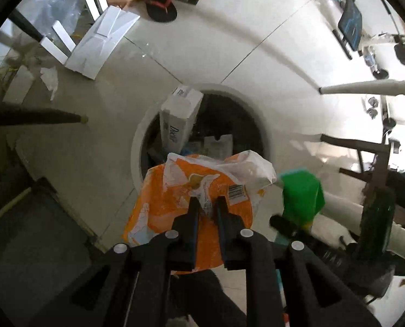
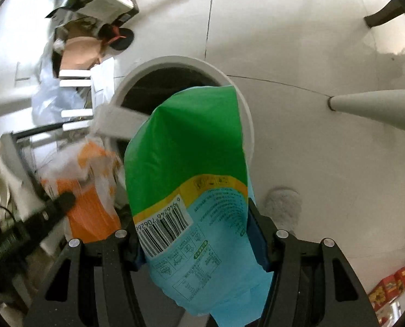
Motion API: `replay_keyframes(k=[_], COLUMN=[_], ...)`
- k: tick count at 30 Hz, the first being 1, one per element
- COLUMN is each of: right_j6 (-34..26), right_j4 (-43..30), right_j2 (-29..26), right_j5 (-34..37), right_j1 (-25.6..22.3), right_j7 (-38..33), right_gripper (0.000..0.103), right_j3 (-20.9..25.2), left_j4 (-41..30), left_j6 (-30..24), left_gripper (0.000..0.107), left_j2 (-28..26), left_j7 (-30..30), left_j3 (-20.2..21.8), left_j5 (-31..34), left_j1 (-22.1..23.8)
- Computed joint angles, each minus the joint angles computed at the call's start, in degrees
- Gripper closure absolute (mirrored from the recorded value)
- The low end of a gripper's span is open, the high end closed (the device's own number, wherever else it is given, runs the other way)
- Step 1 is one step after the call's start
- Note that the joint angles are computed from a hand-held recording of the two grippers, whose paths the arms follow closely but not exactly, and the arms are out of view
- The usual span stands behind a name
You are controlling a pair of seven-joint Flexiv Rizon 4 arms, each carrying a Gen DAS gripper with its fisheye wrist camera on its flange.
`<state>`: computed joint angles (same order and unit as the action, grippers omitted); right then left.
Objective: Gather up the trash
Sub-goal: 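Carry both bags over the bin and open both tools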
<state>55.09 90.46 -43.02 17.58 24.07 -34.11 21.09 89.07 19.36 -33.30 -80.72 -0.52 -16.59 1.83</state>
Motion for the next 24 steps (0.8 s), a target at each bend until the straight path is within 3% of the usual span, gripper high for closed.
replay_keyframes(k=[1, 2, 5, 6, 8, 10, 12, 13, 18, 24], right_j6=[0.7, 1.3, 1.9, 2.2, 3.2, 4.1, 5.4, 6.3, 4.2, -4.6], right_j4=[-0.7, -1.3, -3.3, -3.9, -5.1, -7.1, -7.5, -6.8, -4.3, 1.9], right_j2=[-1.4, -2.4, -4.8, -5.4, -6.8, -8.5, -8.9, -8.3, -5.1, 2.0], right_j5=[0.3, 0.4, 0.7, 1.1, 2.1, 3.0, 4.2, 4.3, 0.0, -12.9], right_j1=[-0.4, -0.6, -1.1, -1.5, -2.3, -2.6, -3.0, -2.6, 0.6, 8.2], right_j7=[-0.7, -1.2, -1.8, -2.2, -3.1, -3.8, -4.6, -4.3, -0.3, 7.4], right_gripper=[0.041, 0.041, 0.041, 0.039, 0.038, 0.029, 0.005, 0.0, 0.0, 0.0], right_j3=[0.0, 0.0, 0.3, 0.6, 1.6, 2.4, 3.4, 3.0, -0.5, -7.3], left_j4=[-0.3, -0.4, 0.4, 0.9, 1.6, 2.4, 3.5, 4.7, 8.2, 10.3], left_j6=[0.1, -0.1, 1.9, 2.7, 3.6, 4.6, 6.4, 8.0, 14.4, 13.7], left_gripper=[0.086, 0.075, 0.027, 0.018, 0.011, 0.01, 0.009, 0.009, 0.009, 0.009], left_j2=[-0.3, -0.3, 0.2, 0.7, 1.2, 2.2, 3.1, 4.1, 7.8, 10.9], left_j7=[-0.1, 0.1, 0.0, 0.0, -0.3, -0.8, -1.3, -1.5, -3.1, -1.7], left_j3=[0.2, 0.3, 1.0, 1.2, 1.7, 2.6, 3.4, 3.7, 5.5, 5.5], left_j5=[0.6, 1.0, 2.3, 2.4, 3.2, 5.2, 7.1, 7.9, 15.5, 21.1], left_j1=[-0.2, -0.2, -0.3, -0.1, 0.0, -0.2, -0.4, -0.5, -2.4, -3.4])
